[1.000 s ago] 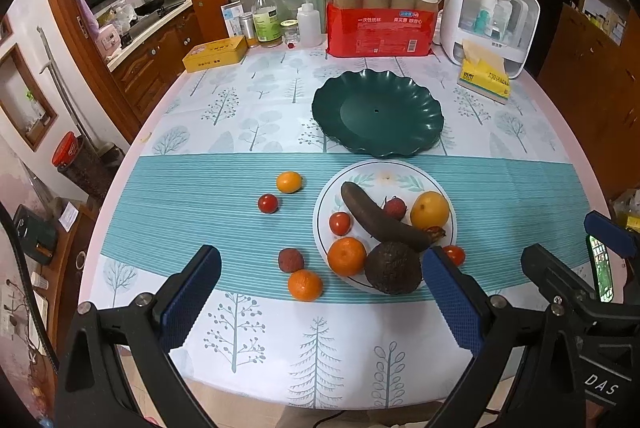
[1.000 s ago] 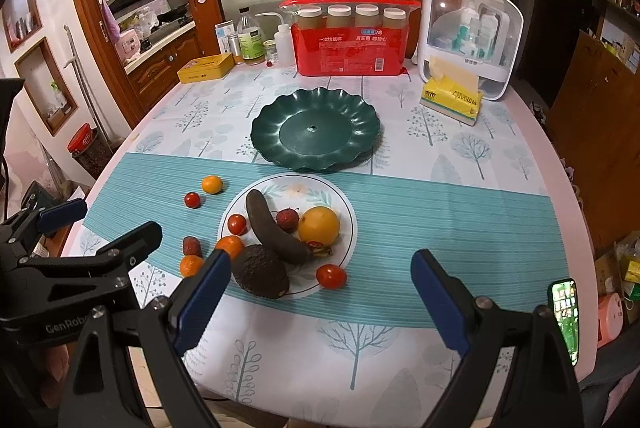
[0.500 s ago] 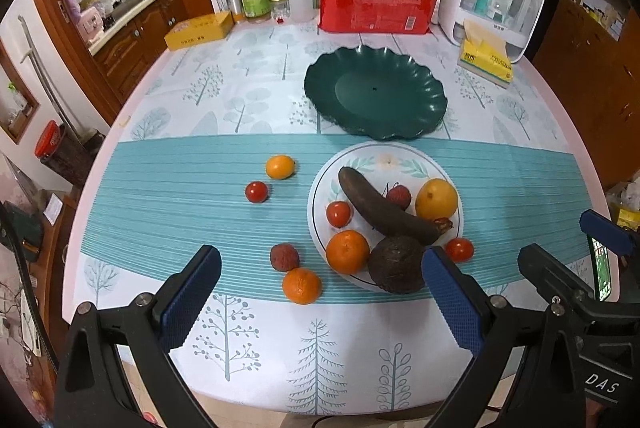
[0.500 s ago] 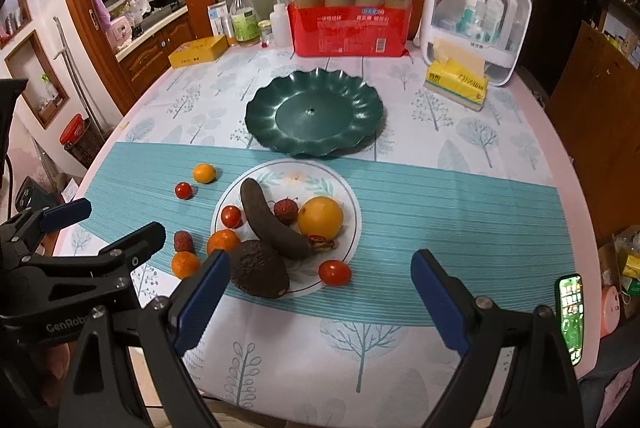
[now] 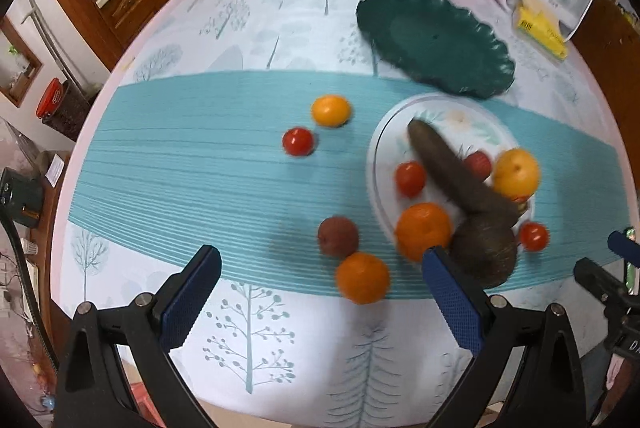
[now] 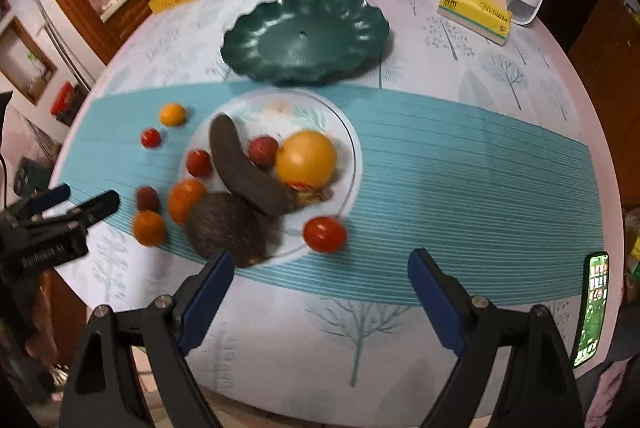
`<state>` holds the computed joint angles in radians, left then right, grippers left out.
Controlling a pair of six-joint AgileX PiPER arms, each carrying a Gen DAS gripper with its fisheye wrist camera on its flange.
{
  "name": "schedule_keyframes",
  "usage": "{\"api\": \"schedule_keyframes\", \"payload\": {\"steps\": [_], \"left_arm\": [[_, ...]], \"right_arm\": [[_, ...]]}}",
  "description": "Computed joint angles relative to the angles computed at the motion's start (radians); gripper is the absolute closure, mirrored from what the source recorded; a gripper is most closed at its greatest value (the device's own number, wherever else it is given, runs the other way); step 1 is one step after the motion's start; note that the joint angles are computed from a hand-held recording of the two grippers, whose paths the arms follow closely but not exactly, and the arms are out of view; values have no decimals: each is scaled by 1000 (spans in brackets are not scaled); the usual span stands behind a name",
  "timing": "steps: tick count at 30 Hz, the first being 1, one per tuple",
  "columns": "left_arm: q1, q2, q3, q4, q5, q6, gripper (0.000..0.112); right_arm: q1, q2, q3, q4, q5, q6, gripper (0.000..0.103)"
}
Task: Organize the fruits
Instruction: 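Grasp the tangerine with the left tool while the right tool grasps a cherry tomato, then carry both fruits onto the green plate and open both tools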
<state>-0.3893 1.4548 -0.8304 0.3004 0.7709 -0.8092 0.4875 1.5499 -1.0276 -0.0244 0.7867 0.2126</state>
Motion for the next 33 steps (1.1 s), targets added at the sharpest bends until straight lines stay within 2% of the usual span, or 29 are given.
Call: {"api": "schedule_keyframes", "payload": {"steps": [4,8,11,17,19,25,28,30,33], "left_arm": [[35,13,48,-82,-69,100,14],[60,33,80,-121,-131,150,18],[122,59,97,-246,-173,260,20],[169,109,117,-425,-207,434,31],[164,115,116,-433,-210,448,34],[139,154,102,-467,-231,481,53],[122,177,91,-461,-244,470,61],[121,182,90,-481,-258,495,72],[107,195,80,-457,-273,470,75]], "right_arm": [[-4,13,51,-20,-47,-15,21],[-28,32,87,27,-94,-78,33],[-43,66,90,42,-119,-93,42],[-65,124,84,79,-177,-131,46],[-66,148,76,79,-191,-134,47],[-52,204,47,65,-209,-122,47],[-51,220,42,86,-214,-150,57],[-53,223,41,124,-218,-190,66],[-35,224,43,89,-228,-164,68]]}}
